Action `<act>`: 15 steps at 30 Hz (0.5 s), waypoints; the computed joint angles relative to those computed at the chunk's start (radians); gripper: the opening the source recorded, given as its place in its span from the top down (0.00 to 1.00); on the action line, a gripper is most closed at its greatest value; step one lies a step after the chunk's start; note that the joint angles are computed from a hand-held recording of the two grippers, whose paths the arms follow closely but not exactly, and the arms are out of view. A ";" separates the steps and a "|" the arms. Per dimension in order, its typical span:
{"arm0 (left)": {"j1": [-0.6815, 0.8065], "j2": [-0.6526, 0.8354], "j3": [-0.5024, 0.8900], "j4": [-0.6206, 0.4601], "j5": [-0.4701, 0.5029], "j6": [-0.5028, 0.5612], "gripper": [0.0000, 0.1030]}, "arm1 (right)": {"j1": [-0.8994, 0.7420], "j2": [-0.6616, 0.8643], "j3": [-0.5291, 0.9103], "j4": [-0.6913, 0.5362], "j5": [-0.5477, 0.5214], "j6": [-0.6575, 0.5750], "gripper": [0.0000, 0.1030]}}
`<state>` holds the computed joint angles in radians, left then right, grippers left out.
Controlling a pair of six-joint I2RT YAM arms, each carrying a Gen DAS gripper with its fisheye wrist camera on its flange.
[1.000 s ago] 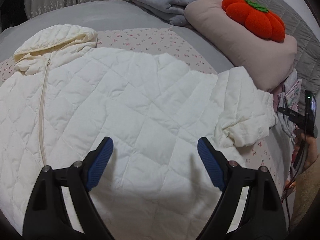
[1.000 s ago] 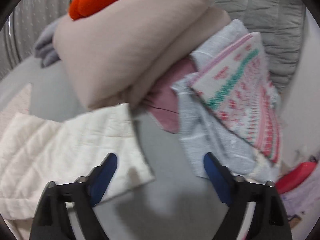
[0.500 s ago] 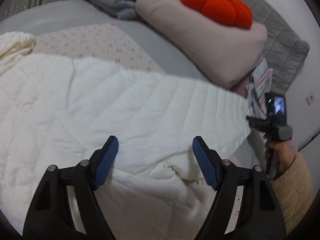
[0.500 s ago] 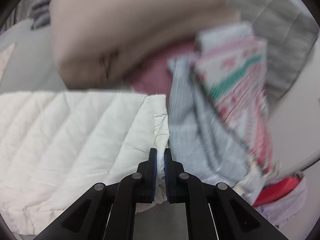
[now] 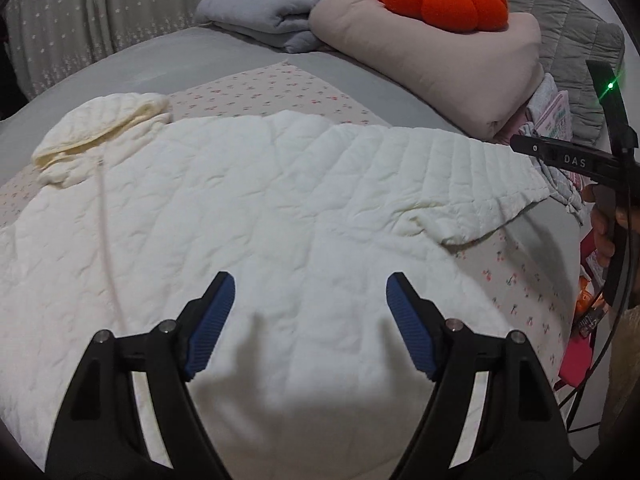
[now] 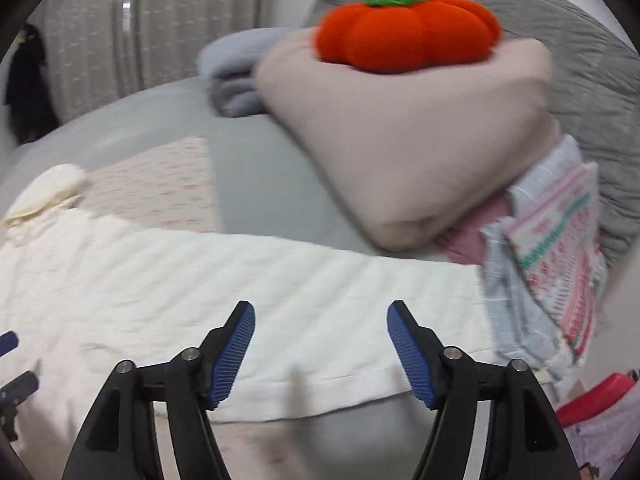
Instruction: Fold large clothes
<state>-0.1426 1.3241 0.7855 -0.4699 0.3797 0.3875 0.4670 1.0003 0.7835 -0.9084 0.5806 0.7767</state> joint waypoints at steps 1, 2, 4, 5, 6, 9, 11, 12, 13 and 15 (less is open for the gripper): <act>0.062 -0.019 -0.011 -0.022 0.017 0.045 0.23 | 0.077 0.037 0.026 0.005 0.004 0.042 0.25; 0.132 -0.042 -0.025 -0.051 0.035 0.095 0.22 | 0.153 0.085 0.053 0.018 0.003 0.077 0.23; 0.294 -0.071 -0.063 -0.102 0.084 0.216 0.21 | 0.284 0.186 0.091 0.067 -0.004 0.133 0.20; 0.373 -0.076 -0.085 -0.124 0.108 0.277 0.20 | 0.334 0.236 0.111 0.096 -0.010 0.152 0.20; 0.453 -0.067 -0.111 -0.134 0.127 0.337 0.20 | 0.372 0.282 0.117 0.144 -0.027 0.156 0.20; 0.633 0.010 -0.198 -0.112 0.195 0.474 0.19 | 0.429 0.425 0.109 0.323 -0.100 0.150 0.20; 0.740 0.006 -0.245 -0.103 0.285 0.580 0.19 | 0.426 0.548 0.113 0.390 -0.154 0.150 0.20; 0.748 -0.008 -0.231 -0.146 0.275 0.587 0.19 | 0.427 0.613 0.137 0.377 -0.154 0.151 0.20; 0.753 -0.016 -0.204 -0.199 0.264 0.587 0.19 | 0.449 0.655 0.155 0.369 -0.108 0.153 0.19; 0.813 -0.009 -0.132 -0.318 0.278 0.627 0.19 | 0.474 0.668 0.184 0.328 -0.066 0.163 0.18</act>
